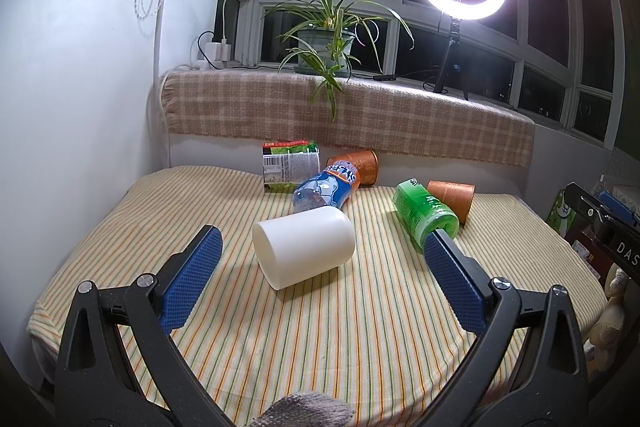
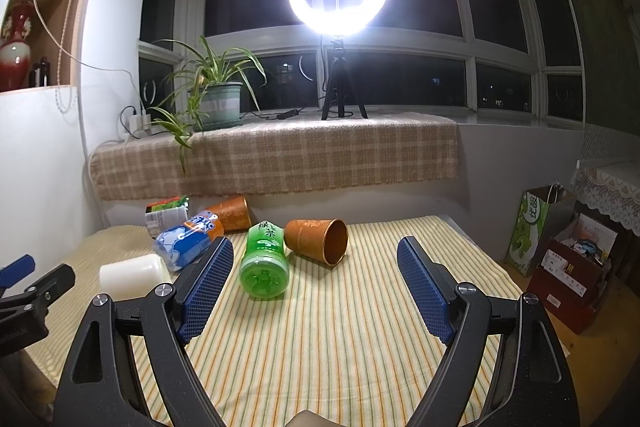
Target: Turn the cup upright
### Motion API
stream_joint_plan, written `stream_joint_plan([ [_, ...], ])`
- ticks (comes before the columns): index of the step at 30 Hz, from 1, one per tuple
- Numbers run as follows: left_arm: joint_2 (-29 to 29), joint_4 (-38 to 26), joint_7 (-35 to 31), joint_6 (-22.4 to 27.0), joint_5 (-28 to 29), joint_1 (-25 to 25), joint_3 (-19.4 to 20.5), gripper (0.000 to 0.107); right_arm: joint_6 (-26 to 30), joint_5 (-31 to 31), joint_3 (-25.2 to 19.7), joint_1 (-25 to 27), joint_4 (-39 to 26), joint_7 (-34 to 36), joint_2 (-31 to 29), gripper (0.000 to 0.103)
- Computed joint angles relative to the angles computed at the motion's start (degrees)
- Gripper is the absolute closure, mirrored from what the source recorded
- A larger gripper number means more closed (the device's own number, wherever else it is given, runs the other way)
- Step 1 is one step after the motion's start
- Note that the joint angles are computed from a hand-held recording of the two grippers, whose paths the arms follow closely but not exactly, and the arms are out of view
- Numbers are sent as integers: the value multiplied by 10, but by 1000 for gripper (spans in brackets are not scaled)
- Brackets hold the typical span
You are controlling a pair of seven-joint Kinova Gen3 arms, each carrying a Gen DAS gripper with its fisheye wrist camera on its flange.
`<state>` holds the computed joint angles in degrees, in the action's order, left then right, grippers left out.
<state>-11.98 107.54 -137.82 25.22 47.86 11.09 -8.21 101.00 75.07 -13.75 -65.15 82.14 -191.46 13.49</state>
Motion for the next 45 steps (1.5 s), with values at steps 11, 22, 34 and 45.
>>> stream_joint_plan([
  [11,1,-1,-1,2,1,-1,-1,5,-9,-4,-16,19,-8,6,4,19],
  [22,12,23,-73,5,64,-9,-17,5,-84,-45,90,-35,-15,24,0,19],
  [34,36,-8,-27,87,9,-95,0,5,-357,-176,1,187,-26,53,-23,19],
  [45,58,-22,8,120,-37,-157,-1,5,-528,-425,-1,344,-143,243,69,19],
])
